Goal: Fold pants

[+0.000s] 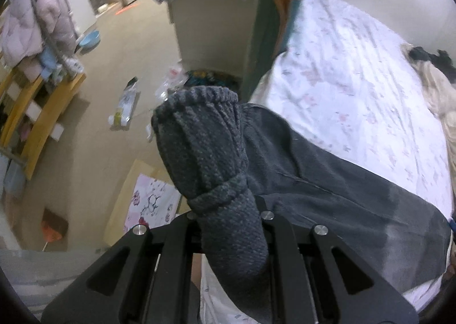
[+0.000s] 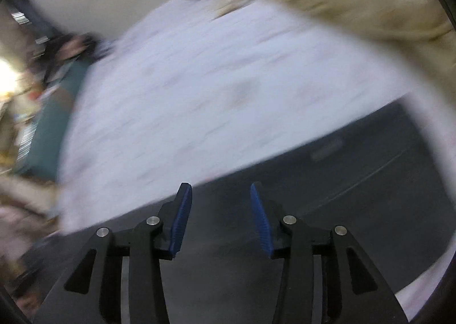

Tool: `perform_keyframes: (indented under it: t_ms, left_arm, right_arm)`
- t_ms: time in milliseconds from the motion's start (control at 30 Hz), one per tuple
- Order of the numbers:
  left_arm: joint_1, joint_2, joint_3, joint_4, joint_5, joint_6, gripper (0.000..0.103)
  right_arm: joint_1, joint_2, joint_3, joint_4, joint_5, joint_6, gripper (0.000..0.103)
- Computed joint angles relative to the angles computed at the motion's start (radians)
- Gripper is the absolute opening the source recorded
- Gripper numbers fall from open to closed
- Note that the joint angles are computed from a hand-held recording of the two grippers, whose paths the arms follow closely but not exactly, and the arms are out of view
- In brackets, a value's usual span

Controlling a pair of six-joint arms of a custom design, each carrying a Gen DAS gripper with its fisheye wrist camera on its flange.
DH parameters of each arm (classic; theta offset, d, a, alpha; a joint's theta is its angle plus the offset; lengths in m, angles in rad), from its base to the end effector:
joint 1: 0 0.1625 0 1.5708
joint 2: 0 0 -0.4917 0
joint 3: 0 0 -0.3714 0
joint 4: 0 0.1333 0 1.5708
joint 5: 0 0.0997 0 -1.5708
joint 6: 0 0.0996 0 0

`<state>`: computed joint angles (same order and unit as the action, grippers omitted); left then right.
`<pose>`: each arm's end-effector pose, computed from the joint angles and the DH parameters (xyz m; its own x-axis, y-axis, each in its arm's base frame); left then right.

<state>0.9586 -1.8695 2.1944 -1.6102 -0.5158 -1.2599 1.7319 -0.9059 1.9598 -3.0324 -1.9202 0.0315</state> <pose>0.0139 -0.3630 0.4387 -0.6054 -0.5996 -0.5235 -0.0816 0.7010 -0.7085 0.1967 -0.5917 0.1802 -0.9533 0.0118 0.3016 -0.1173 0.9062 -0.4062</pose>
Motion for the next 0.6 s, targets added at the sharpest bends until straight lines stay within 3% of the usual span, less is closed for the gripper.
perform_keyframes:
  t_ms: [67, 100, 233, 367, 433, 500, 600]
  left_arm:
    - [-0.035, 0.000, 0.008, 0.020, 0.014, 0.006, 0.008]
    - [-0.057, 0.002, 0.016, 0.016, 0.020, 0.024, 0.008]
    - [-0.085, 0.022, 0.038, -0.047, 0.013, 0.101, 0.008]
    - [-0.093, 0.040, 0.055, -0.122, 0.006, 0.202, 0.008]
    - [-0.096, 0.044, 0.065, -0.159, -0.011, 0.249, 0.008]
    - [-0.058, 0.056, 0.071, -0.248, -0.087, 0.324, 0.008]
    - [-0.077, 0.064, 0.068, -0.224, -0.072, 0.319, 0.008]
  right_arm:
    - [0.048, 0.049, 0.030, 0.007, 0.105, 0.014, 0.022]
    - [0.079, 0.086, 0.038, 0.013, 0.157, 0.017, 0.019]
    - [0.174, 0.245, 0.038, -0.002, 0.375, 0.064, 0.015]
    - [0.236, 0.422, -0.042, 0.038, 0.503, 0.094, 0.015]
    - [0.258, 0.493, -0.093, 0.128, 0.494, 0.095, 0.015]
    - [0.278, 0.534, -0.121, 0.193, 0.417, 0.123, 0.008]
    - [0.265, 0.526, -0.136, 0.240, 0.407, 0.132, 0.000]
